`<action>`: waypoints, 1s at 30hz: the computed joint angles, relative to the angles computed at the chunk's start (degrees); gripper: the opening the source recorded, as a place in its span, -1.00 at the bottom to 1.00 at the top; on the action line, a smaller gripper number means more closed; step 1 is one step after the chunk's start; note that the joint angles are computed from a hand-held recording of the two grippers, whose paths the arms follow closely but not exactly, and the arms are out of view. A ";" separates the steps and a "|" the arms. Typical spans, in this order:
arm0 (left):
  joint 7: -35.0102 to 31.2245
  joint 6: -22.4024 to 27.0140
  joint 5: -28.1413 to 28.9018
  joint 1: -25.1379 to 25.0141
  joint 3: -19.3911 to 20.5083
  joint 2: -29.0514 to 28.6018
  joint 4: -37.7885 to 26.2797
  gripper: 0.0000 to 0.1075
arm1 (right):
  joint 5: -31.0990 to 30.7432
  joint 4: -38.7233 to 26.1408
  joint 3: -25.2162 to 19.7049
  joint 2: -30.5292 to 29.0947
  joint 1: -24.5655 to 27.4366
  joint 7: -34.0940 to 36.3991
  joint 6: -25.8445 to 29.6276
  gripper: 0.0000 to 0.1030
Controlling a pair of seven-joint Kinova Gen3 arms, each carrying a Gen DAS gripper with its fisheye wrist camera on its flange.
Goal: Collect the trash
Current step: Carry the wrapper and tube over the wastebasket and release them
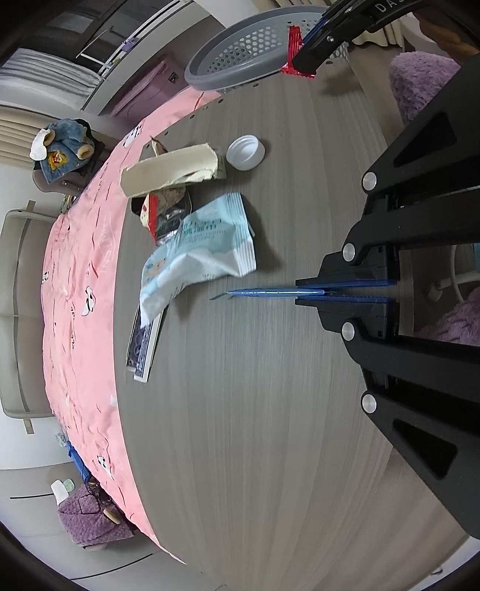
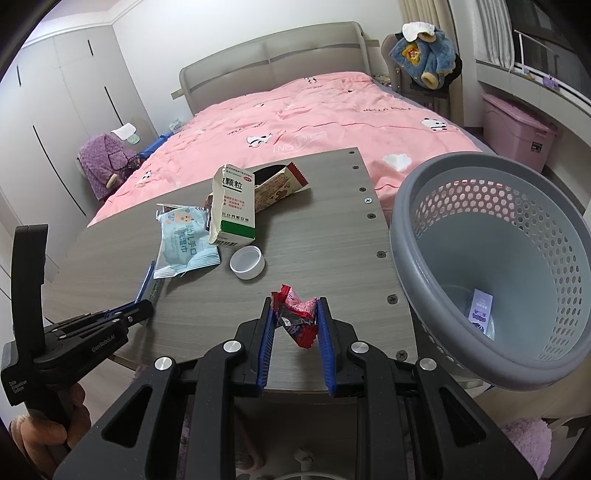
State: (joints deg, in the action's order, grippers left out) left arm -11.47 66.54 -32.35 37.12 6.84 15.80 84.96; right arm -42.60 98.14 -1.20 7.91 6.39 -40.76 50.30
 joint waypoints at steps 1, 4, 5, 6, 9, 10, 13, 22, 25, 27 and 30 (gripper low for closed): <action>0.07 0.02 0.07 -0.08 -0.05 -0.16 0.17 -0.93 | 0.11 0.10 -0.05 -0.14 -0.13 -0.14 -0.10 -0.56; 0.46 -0.51 0.01 -0.35 -0.02 -0.95 1.02 -0.93 | 0.18 0.22 -0.05 -0.38 -0.29 -0.09 -0.20 -0.56; 0.58 -0.54 -0.24 -0.38 0.01 -1.19 1.24 -0.93 | 0.19 0.24 -0.03 -0.43 -0.34 -0.10 -0.25 -0.56; 0.85 -0.45 -0.62 -0.33 0.04 -1.51 1.46 -0.93 | 0.24 0.25 -0.03 -0.51 -0.44 -0.17 -0.33 -0.56; 1.76 0.30 -1.98 -0.15 0.29 -2.31 1.62 -0.93 | 0.17 0.25 0.01 -0.71 -0.58 -0.24 -0.32 -0.56; 2.04 0.76 -2.68 0.02 0.41 -2.59 1.54 -0.93 | 0.12 0.24 0.04 -0.80 -0.60 -0.22 -0.26 -0.56; 2.69 1.96 -4.71 0.65 1.04 -3.05 0.96 -0.93 | -0.05 0.16 0.22 -1.18 -0.60 -0.11 -0.16 -0.56; -1.34 2.49 -9.85 3.82 2.29 -0.64 -6.67 -0.93 | -0.92 -2.14 2.19 -1.12 1.83 -0.46 0.96 -0.56; -4.27 1.04 -9.83 4.83 1.71 1.50 -10.74 -0.93 | -0.82 -3.48 2.99 -0.67 3.45 -0.90 0.97 -0.56; -7.37 -0.19 -9.01 5.35 1.37 3.55 -14.10 -0.93 | -0.28 -4.49 3.42 -0.18 4.46 -1.56 0.84 -0.56; -12.81 -2.11 -6.78 5.82 0.97 6.76 -19.16 -0.93 | 0.73 -6.26 4.01 1.16 6.41 -2.70 0.61 -0.56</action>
